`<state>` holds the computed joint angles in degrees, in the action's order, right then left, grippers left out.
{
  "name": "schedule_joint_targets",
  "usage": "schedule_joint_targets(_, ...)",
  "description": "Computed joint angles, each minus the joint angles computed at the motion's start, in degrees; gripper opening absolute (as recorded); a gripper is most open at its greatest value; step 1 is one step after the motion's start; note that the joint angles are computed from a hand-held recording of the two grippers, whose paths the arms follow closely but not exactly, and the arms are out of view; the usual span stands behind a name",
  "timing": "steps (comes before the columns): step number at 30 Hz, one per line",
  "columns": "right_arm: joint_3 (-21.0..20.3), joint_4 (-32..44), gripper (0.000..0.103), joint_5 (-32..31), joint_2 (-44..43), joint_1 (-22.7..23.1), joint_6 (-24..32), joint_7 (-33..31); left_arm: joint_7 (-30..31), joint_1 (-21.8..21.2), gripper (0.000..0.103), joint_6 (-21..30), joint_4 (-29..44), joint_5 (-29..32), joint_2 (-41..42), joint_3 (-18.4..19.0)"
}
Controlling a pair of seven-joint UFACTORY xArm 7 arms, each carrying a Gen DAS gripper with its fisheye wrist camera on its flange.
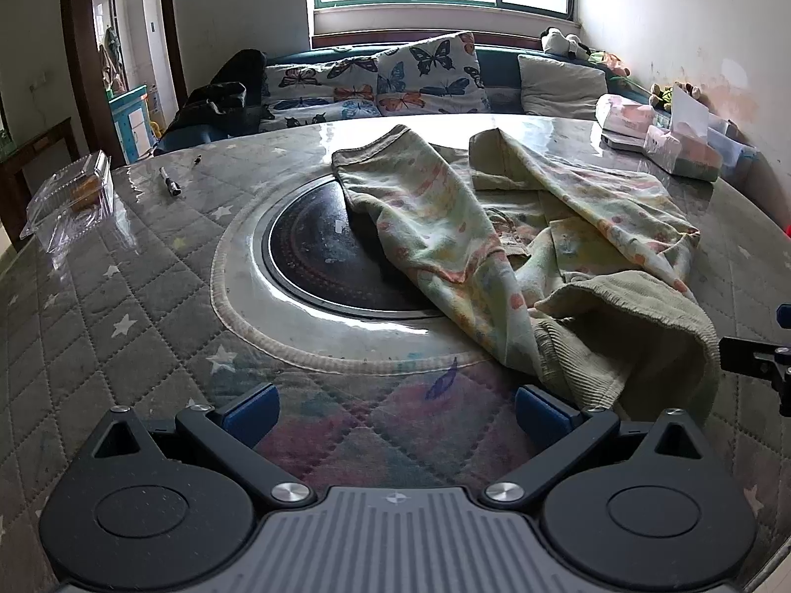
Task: Fold clothes
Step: 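Move both grippers toward the crumpled floral shirt on the table, then grasp the shirt's collar edge with the right gripper and lift it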
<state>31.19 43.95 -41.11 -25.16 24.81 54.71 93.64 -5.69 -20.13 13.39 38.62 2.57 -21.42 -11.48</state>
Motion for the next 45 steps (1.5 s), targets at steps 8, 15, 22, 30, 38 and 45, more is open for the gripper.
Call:
schedule_joint_targets(8,-0.84,0.03,0.103,-0.10,-0.08,-0.23,-0.05,-1.54,-1.12,1.42,0.103,-0.22,1.63,1.50,1.28,-0.64)
schedule_joint_targets(15,-1.98,0.13,0.103,-0.48,-0.29,-1.19,-0.97,-3.97,-2.32,2.77,0.103,-0.24,4.16,3.13,3.32,-0.89)
schedule_joint_targets(22,-3.75,0.50,0.102,-0.71,-0.75,-3.31,-2.27,-8.17,-2.55,2.75,0.103,-0.54,7.74,3.69,5.95,-0.63)
schedule_joint_targets(30,-7.03,2.41,0.092,-1.21,0.91,-7.40,-6.51,-13.90,0.77,-0.50,0.103,-1.83,12.60,2.00,10.72,-0.28)
schedule_joint_targets(38,-10.75,7.91,0.080,-3.27,7.94,-10.83,-13.51,-20.47,8.67,-4.56,0.103,-2.04,15.33,-3.64,14.81,0.36)
schedule_joint_targets(45,-15.16,16.68,0.072,-5.19,18.21,-10.65,-18.43,-26.15,15.96,-6.32,0.103,-1.56,14.45,-9.84,15.83,0.72)
